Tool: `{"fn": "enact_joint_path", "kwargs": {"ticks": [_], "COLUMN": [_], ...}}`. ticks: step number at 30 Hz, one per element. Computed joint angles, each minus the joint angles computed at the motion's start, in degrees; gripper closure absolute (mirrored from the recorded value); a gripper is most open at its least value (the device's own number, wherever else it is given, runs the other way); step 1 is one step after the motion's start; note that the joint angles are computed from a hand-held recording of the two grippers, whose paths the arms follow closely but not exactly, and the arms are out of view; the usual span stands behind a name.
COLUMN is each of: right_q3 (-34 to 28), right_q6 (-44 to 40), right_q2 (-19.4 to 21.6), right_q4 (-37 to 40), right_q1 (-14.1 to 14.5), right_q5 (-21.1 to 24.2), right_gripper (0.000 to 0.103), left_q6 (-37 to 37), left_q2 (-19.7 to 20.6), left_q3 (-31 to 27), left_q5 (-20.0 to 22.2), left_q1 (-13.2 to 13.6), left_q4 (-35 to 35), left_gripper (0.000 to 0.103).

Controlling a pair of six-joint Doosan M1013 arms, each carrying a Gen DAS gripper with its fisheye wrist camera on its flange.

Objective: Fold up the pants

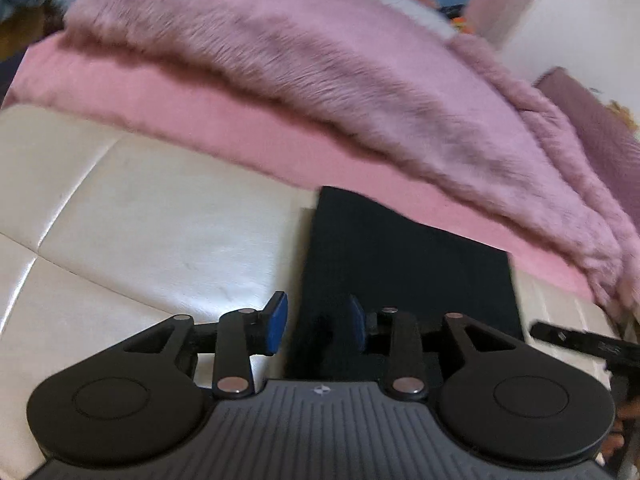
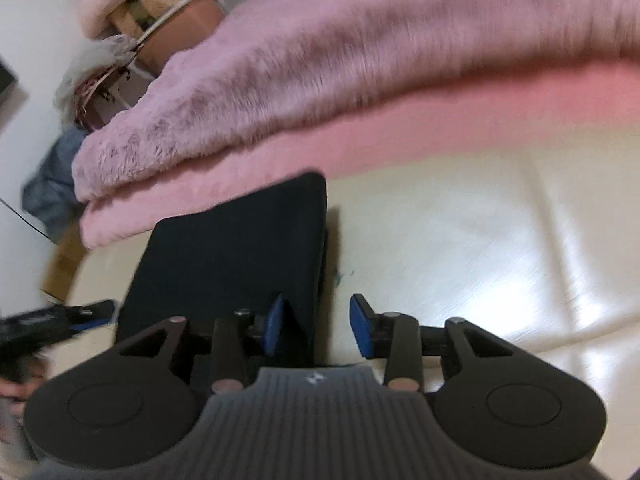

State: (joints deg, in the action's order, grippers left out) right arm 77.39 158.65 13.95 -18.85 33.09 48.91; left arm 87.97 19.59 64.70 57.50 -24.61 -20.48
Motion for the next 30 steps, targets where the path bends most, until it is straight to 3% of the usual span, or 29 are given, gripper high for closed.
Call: {"fn": "enact_joint_path", "kwargs": {"ticks": [3,5,11,15,19,22,24,28,30], "right_q3": [-2.25,-2.71,-3.6,-2.97,-2.0,-2.6,-3.41,-4.94,-5.84], "right_q6": [-2.74,-6.36,-16.31,-15.77,-15.69,-15.08,-14.7,-13.29,-12.71], "right_q2": [0.82,1.18,2.82,3.34,3.36,3.34,3.29,2.56,1.98], "right_q4": [-9.95,-13.22,-11.21,-9.89,-8.98,-7.16,-6.83,-10.31,-12.69], "right_q1": [3.53,5.35,7.19,7.0,6.42,5.9,5.73,6.51,7.12], "right_q5": [4.51,3.98,5.42,6.37,6.15,6.67,6.99,7.97,8.09], "right_gripper": [0.082,0.086,0.095,0.095,0.097,0.097,0.096,0.073,0.068], "left_q6": [1.57,2.49,3.33,3.48,3.38,2.32,2.08,0.48,-1.09], "left_q2": [-1.67,-2.07,-2.37,-2.54,-2.34,-2.07,-2.7,-5.19,-6.08], "left_q3": [2.24,3.06,5.15,6.17,5.79,4.27,4.0,4.38,3.74], "left_q5": [-1.09,-0.9,0.87,1.5,2.46,4.26,3.84,1.16,1.0], "left_q1": [-0.64,-1.2,-1.42,-1.48,-1.3,-1.78,-2.37,-4.07,-5.0], "left_q4": [0.56,2.11,2.64,4.06,4.1,5.98,7.6,13.34,16.69], "left_gripper": [0.077,0.079,0.087,0.097,0.097,0.095,0.086,0.071,0.068]}}
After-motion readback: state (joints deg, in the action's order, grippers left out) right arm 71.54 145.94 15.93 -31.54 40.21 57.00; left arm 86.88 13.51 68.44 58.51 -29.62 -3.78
